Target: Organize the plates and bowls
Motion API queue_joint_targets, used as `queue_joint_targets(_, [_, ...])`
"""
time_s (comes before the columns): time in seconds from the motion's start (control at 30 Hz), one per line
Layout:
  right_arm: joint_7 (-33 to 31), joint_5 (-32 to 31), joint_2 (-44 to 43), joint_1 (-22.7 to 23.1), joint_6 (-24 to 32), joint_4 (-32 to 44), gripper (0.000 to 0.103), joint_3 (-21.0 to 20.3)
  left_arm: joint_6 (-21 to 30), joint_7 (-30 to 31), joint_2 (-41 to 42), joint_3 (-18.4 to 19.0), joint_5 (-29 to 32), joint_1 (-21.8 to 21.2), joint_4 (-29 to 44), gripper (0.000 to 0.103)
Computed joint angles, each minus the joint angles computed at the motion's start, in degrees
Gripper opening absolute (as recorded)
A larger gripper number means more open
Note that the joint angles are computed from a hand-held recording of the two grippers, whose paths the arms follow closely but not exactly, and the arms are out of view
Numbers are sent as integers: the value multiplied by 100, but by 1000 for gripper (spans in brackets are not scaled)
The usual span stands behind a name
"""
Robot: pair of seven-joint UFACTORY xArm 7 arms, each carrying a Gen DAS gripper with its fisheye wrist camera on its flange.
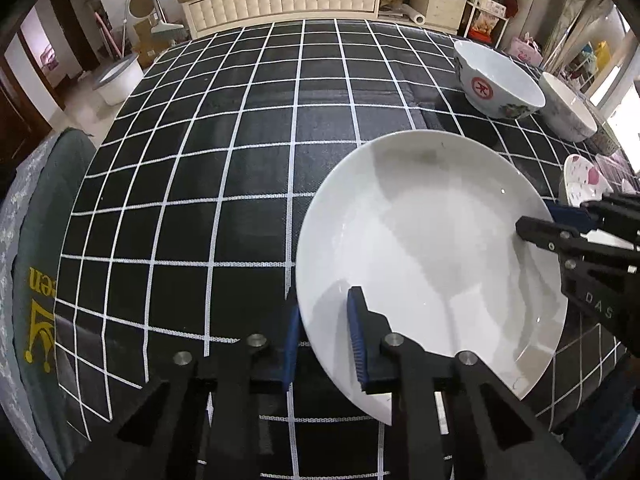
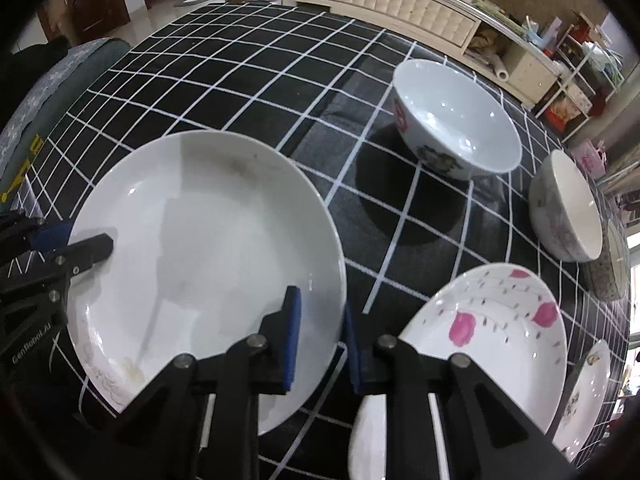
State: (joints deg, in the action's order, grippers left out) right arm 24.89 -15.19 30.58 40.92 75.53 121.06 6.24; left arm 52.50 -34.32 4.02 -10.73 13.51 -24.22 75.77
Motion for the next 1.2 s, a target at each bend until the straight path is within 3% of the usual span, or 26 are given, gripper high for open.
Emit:
queue_joint_targets(0.33, [181, 321, 202, -7, -141, 268, 20, 44, -106, -76, -278, 53, -197, 182, -342, 18])
queue_joint_targets(0.5, [407, 369, -94, -50, -367, -33, 20, 28, -45, -82, -379, 47, -335, 261, -383, 16])
queue_joint_targets(0.63, [546, -21, -451, 49, -486, -254, 20, -7, 188, -479, -538, -55, 313, 221, -294, 16])
queue_joint_targets(0.8, [744, 34, -1101, -187, -730, -932, 20, 133, 213, -515, -728, -160, 369, 161, -74, 16])
queue_joint_targets(0.97, [1061, -3, -1747, -493, -879, -1754, 20, 241, 138, -446, -630, -294, 248, 29, 312, 35])
queue_joint_targets(1.07, [1244, -65, -2153, -683, -908, -2239, 39, 310, 194, -520, -336, -399, 342, -173, 713, 36])
queue_joint_targets(1.13, [1302, -69, -2429, -832, -946, -2570, 61, 374, 131, -553, -79, -410, 229, -319, 981, 39])
queue_joint_targets(1.2, [1328, -58, -2706, -1005, -948, -2904, 63, 414, 107, -476, 193, -401, 52, -460, 1259, 42])
